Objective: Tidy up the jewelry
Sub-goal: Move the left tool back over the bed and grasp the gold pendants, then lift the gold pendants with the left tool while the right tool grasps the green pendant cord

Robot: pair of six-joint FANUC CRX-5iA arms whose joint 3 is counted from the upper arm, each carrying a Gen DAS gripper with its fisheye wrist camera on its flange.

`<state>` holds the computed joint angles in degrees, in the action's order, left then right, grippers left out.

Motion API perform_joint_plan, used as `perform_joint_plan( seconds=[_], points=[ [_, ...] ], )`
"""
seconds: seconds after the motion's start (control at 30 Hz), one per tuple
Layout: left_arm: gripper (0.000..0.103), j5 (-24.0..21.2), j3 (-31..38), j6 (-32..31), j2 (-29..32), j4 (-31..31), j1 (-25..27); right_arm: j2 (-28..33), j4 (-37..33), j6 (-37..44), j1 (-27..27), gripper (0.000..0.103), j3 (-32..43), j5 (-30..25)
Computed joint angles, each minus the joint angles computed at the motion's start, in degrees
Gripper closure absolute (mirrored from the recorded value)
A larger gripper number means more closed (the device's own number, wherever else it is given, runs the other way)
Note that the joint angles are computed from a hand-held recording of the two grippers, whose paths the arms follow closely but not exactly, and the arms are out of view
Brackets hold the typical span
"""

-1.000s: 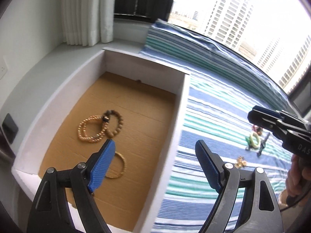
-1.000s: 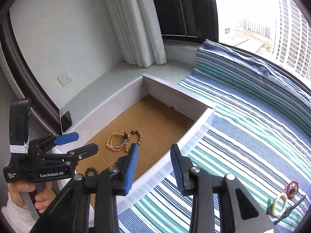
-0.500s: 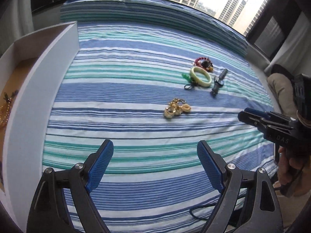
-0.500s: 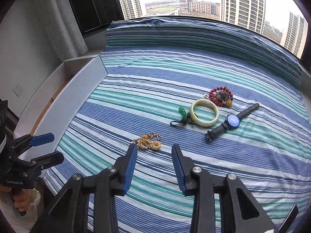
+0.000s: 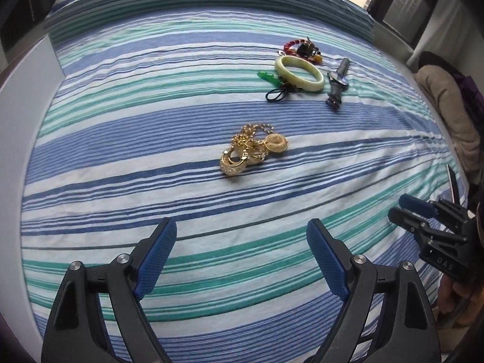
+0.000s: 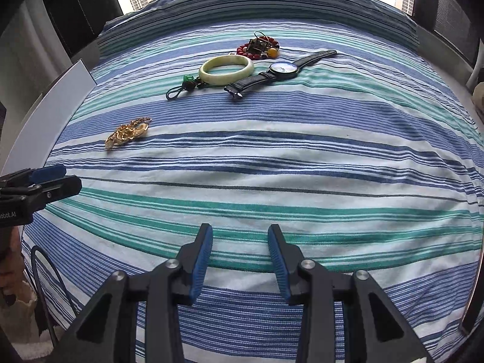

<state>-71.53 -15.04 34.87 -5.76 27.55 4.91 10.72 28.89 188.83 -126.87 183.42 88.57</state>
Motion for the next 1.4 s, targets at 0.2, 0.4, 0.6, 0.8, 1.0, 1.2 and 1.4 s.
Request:
perform_joint_plan(
  seconds=[0.2,0.4,0.6,0.8,1.0,1.2,1.4],
  points=[
    [0.015,4.43,2.23,0.43,2.06,-3.53,-4.36,0.58,1.42,-2.42,1.11,0.057,0.57,-1.08],
    [0.018,5.13,4.02,0.05,4.82,-3.1,-6.63,-0.11,3.08,-4.58,2.56,0.055,0.04,-0.41],
    [0.039,9.11,2.88,-0.97,4.56,-1.95,-7.44,0.27,3.1,-5.15,2.32,0.055,0.35,-0.64],
    [0.074,10.89,-0.54,-7.15,3.08,2.51,-7.12,-0.37,3.63,-5.26,2.87,0.055,-0.37,0.55],
    [0.081,7.57,-0.66,-3.09,2.55,3.21,-4.18,-0.5,3.71,-5.3,3.19,0.054,-0.68,0.95],
    [0.081,4.95,-1.73,-3.59,0.0,1.55,1.1,0.64,-0.76,-3.54,0.19,0.054,-0.11,-0.66],
    [0.081,2.19,-2.71,-5.36,-1.01,1.79,6.75,6.84,-12.96,5.48,-11.44,0.054,4.79,-16.62]
  ],
)
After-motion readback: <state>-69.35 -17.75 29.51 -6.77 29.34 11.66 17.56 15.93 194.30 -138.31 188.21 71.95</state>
